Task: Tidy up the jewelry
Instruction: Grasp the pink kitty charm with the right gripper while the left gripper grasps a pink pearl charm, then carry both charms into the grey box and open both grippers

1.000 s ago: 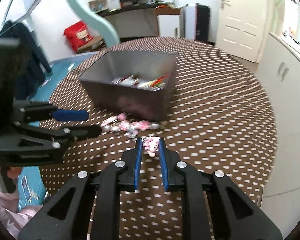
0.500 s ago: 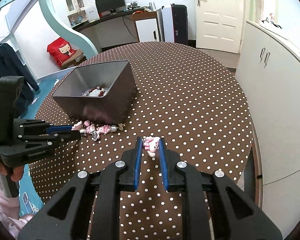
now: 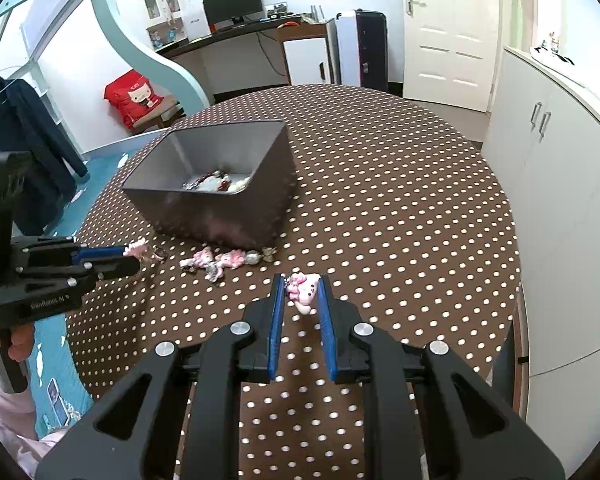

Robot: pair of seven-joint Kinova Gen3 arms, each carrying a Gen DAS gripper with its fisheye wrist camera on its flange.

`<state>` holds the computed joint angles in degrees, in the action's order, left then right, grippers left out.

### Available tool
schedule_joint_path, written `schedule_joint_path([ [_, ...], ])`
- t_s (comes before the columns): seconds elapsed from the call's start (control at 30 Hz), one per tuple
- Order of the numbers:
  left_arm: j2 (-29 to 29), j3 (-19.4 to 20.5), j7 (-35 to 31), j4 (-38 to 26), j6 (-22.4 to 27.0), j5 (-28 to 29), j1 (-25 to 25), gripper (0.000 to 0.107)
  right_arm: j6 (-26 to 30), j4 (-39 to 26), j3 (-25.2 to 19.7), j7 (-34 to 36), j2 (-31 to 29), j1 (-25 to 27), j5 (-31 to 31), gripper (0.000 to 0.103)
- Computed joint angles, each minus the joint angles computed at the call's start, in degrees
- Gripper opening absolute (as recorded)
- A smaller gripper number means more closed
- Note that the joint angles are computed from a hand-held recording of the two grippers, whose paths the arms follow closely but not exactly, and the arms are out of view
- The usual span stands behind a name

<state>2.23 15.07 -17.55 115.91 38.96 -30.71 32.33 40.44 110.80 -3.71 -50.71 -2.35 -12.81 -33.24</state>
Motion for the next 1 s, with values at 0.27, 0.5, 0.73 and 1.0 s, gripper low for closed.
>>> schedule_joint_path([
  [0.27, -2.1, 0.7, 2.8, 3.1, 0.2, 2.2, 0.3, 0.041, -0.4, 0.5, -1.0, -2.3, -0.4, -1.3, 1.9, 0.016],
  [0.5, -2.9, 1.5, 1.8, 3.9, 0.6, 2.1, -2.4, 0.038, -1.0, 0.6, -1.2, -3.6, -0.7, -2.3, 3.0, 0.016],
  [0.73, -0.9, 1.1, -1.3, 2.4, 1.2, 1.6, -2.6, 0.032, -1.2, 0.5, -1.3, -4.7, -0.6, -2.7, 3.9, 0.016],
  [1.0, 2.4, -0.1, -1.3, -0.7, 5.7, -1.8, 1.2, 0.014, -1.7, 0.6, -1.5, -5.2, 0.1, -2.8, 3.8, 0.016],
])
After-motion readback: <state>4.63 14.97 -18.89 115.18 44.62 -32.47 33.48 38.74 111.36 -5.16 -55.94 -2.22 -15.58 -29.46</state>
